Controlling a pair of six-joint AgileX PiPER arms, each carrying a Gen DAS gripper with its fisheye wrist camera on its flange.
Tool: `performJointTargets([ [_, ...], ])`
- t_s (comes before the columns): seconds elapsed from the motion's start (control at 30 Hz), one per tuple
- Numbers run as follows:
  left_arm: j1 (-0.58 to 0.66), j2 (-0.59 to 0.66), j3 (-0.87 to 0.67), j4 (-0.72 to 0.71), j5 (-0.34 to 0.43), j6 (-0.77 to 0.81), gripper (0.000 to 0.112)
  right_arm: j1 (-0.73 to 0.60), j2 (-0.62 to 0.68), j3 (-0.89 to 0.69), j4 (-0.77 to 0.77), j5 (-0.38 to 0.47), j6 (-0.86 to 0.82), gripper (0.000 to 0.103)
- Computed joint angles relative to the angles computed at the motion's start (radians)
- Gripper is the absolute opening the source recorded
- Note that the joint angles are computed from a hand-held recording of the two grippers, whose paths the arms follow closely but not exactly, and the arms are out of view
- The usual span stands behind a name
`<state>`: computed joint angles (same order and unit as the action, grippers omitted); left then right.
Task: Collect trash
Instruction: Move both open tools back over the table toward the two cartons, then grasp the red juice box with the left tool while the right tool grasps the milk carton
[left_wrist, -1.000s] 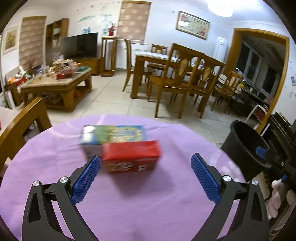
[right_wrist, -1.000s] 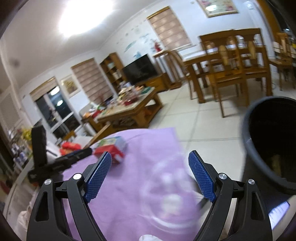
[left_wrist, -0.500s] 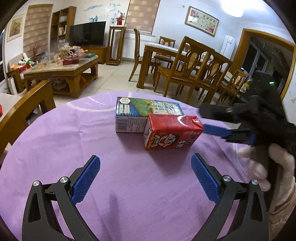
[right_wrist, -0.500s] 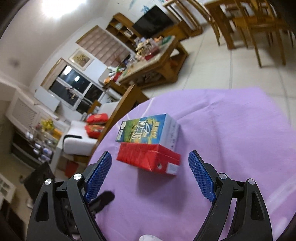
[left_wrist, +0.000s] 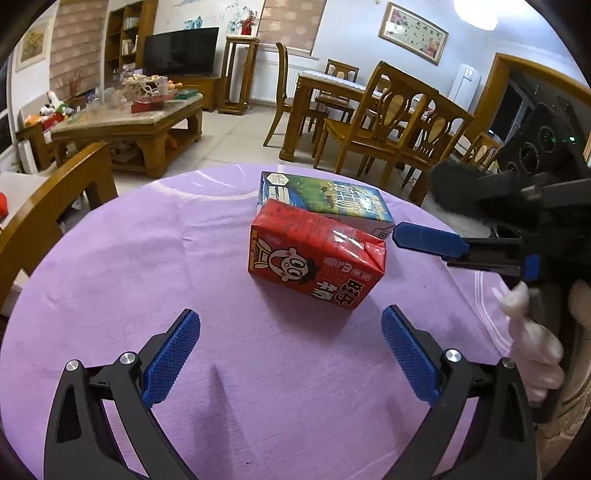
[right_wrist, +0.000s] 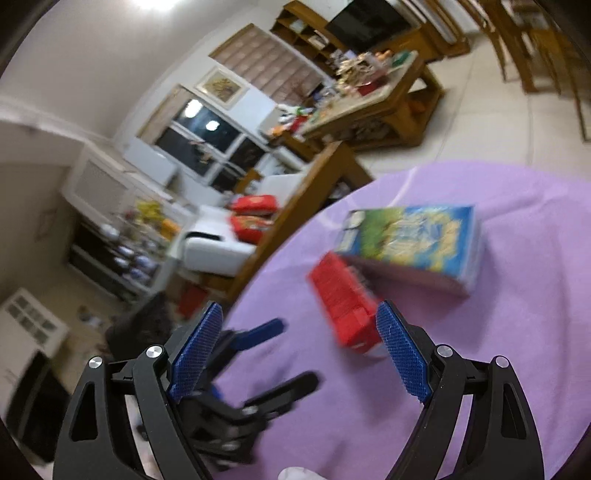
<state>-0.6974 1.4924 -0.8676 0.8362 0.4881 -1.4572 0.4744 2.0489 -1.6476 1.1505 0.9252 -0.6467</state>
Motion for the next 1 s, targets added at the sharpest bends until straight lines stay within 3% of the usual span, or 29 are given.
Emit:
performJointTargets([
  [0.1, -0.011, 0.019, -0.017, -0.011, 0.015, 0.018, 0.098, -0.003, 0.042, -0.028, 0.008, 0.024, 0.015, 0.084],
  [0.27, -0.014, 0.022, -0.016, -0.013, 0.023, 0.023, 0.098, -0.014, 0.158, -0.079, 0.194, 0.247, -0.042, 0.085],
  [0.33, -0.017, 0.020, -0.012, 0.005, 0.035, -0.005, 0.098, -0.012, 0.167, -0.110, 0.202, 0.276, -0.039, 0.085],
  [0.37, -0.018, 0.017, -0.009, 0.023, 0.044, -0.031, 0.098, -0.013, 0.148, -0.109, 0.188, 0.251, -0.041, 0.084],
  [0.5, -0.019, 0.014, -0.005, 0.094, 0.073, -0.130, 0.098, -0.026, 0.021, -0.027, 0.074, 0.023, -0.080, 0.084],
  [0.57, -0.013, 0.019, -0.010, 0.111, 0.062, -0.155, 0.098, -0.004, -0.032, -0.007, -0.079, -0.141, -0.037, 0.086],
  [0.63, -0.009, 0.033, -0.024, 0.118, 0.038, -0.159, 0.098, 0.019, -0.047, -0.020, -0.264, -0.236, 0.023, 0.089],
  [0.77, -0.042, 0.099, -0.099, 0.147, 0.102, -0.159, 0.098, 0.055, -0.006, -0.093, -0.546, -0.242, 0.099, 0.090],
  [0.93, -0.030, 0.162, -0.160, 0.085, 0.134, -0.090, 0.096, 0.064, 0.023, -0.116, -0.663, -0.235, -0.017, 0.096],
  [1.0, -0.004, 0.143, -0.129, 0.080, 0.092, -0.121, 0.081, 0.057, 0.046, -0.146, -0.640, -0.224, -0.057, 0.096],
])
